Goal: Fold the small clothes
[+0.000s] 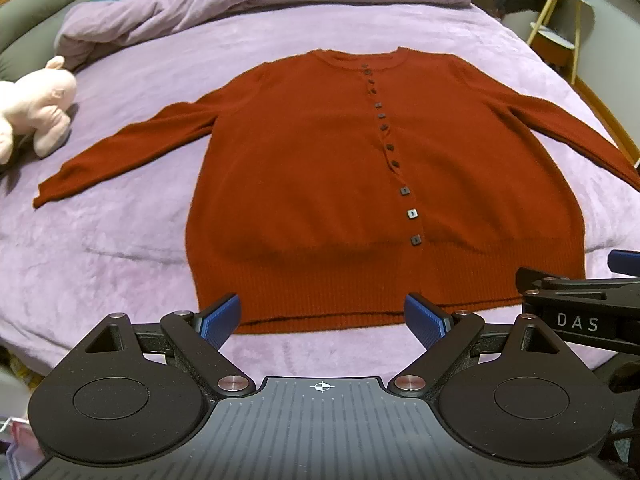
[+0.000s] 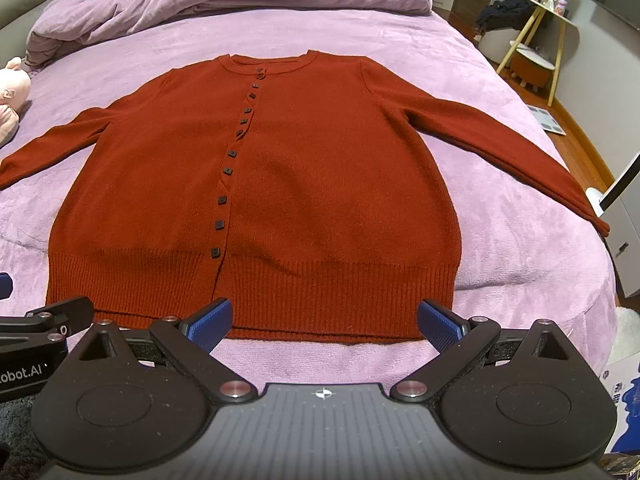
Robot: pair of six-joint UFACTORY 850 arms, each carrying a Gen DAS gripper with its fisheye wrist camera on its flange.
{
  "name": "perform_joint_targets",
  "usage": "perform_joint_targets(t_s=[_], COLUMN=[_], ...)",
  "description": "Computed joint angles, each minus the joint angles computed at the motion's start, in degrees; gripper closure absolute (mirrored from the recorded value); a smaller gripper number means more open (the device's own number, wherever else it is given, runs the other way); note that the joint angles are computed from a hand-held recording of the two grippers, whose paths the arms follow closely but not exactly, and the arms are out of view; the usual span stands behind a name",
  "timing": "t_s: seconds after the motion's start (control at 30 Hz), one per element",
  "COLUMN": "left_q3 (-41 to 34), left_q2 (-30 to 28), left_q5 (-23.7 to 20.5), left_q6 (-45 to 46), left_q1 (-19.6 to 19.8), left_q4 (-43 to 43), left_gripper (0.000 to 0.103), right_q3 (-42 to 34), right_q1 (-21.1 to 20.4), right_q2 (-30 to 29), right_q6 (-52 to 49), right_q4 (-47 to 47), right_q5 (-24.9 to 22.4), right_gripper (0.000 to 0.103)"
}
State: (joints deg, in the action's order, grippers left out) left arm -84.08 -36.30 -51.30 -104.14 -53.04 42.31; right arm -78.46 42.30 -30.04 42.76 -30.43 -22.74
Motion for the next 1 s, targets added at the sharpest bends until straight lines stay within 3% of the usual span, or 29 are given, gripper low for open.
perform_joint_targets(t_s=[1.0], left_q3=[-0.47], left_q2=[-0.15], left_q5=[-0.24], left_q6=[1.15], left_q1=[0.14], left_q4=[-1.35], left_gripper=[0.01], right_q3=[-0.4], right_q1=[0.25], right_q2=[-0.57], right_q6=[-0.27], right_q4=[0.41], right_q5=[-0.09], right_gripper=[0.004])
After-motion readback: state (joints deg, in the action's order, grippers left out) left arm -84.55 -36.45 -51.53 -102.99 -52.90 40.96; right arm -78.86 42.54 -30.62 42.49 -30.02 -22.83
